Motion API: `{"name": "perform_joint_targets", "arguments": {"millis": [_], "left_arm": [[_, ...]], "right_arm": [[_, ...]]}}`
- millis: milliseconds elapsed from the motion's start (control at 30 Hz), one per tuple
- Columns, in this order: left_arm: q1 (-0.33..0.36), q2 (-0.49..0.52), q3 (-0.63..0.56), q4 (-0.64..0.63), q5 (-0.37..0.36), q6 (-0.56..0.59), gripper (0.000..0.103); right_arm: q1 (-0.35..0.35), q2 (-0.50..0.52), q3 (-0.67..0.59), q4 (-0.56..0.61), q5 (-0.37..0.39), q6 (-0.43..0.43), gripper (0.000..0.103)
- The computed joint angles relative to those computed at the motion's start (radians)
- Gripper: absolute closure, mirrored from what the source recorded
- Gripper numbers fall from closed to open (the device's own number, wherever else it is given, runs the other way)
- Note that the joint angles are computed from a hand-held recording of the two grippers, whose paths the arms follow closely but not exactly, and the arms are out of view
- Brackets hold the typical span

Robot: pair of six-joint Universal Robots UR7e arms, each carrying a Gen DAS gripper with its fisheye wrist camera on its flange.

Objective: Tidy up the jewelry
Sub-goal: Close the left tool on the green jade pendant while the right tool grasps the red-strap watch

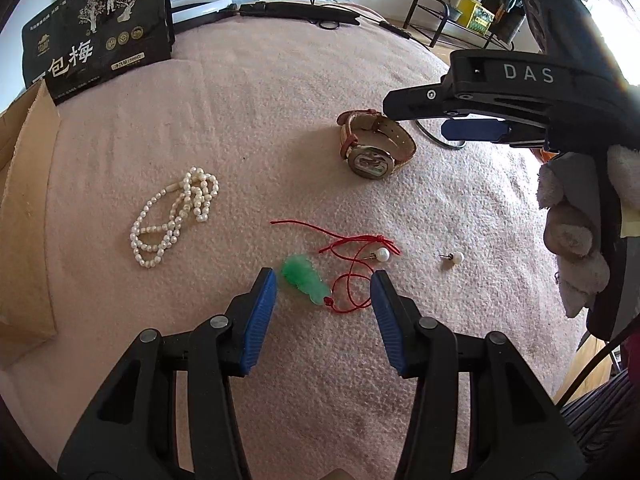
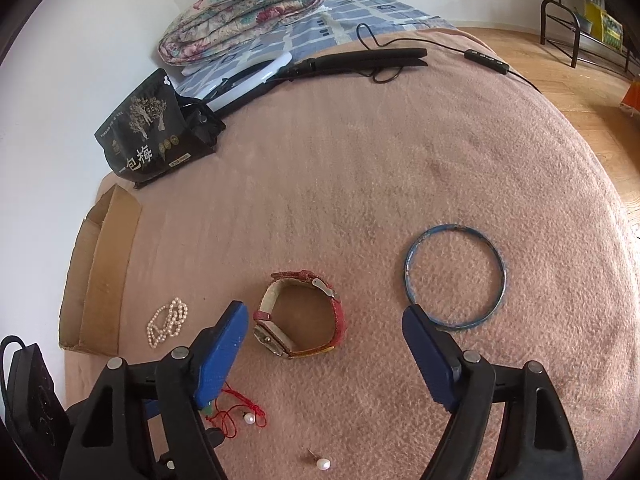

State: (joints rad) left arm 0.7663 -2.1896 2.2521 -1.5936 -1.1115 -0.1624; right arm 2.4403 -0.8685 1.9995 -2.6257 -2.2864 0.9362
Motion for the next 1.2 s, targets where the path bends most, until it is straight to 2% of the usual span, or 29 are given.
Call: {"name": "perform_joint_targets", "arguments": {"millis": [267, 400, 533, 800, 1000, 1100, 1133, 1167, 1200], "left_arm": [[0.006, 0.000, 0.014, -0.017, 0.005, 0.017, 0.053], [0.004, -0.002, 0.014, -0.012, 0.011, 0.010, 0.060], [0.007, 0.001, 0.015, -0.024, 0.013, 0.009, 0.061], [-0.008, -0.011, 0.032, -0.023, 0.051, 0.016, 0.075], [-0.018, -0.025, 0.041, -0.024, 0.066, 0.031, 0.078], [-0.019, -0.027, 0.039, -0.021, 0.066, 0.029, 0.079], [-0.016, -0.025, 0.036, -0.022, 0.064, 0.029, 0.079], [-0.015, -0.024, 0.033, -0.020, 0.064, 0.028, 0.087], [-0.011, -0.022, 0.028, -0.018, 0.061, 0.028, 0.087]], "right_arm": [[-0.025, 0.023, -0.003, -0.020, 0.037, -0.005, 0.021], [-0.026, 0.030, -0.011, -0.005, 0.019, 0.017, 0.021], [-0.035, 0.040, -0.015, -0.034, 0.046, -0.007, 0.021], [-0.039, 0.075, -0.058, 0.033, 0.021, 0.002, 0.021], [-0.032, 0.103, -0.103, 0.132, -0.009, -0.008, 0.021], [-0.024, 0.121, -0.133, 0.204, -0.038, -0.006, 0.028], [-0.022, 0.121, -0.133, 0.205, -0.040, -0.012, 0.034], [-0.021, 0.121, -0.133, 0.202, -0.040, -0.017, 0.042], [-0.021, 0.120, -0.131, 0.193, -0.038, -0.023, 0.042]]}}
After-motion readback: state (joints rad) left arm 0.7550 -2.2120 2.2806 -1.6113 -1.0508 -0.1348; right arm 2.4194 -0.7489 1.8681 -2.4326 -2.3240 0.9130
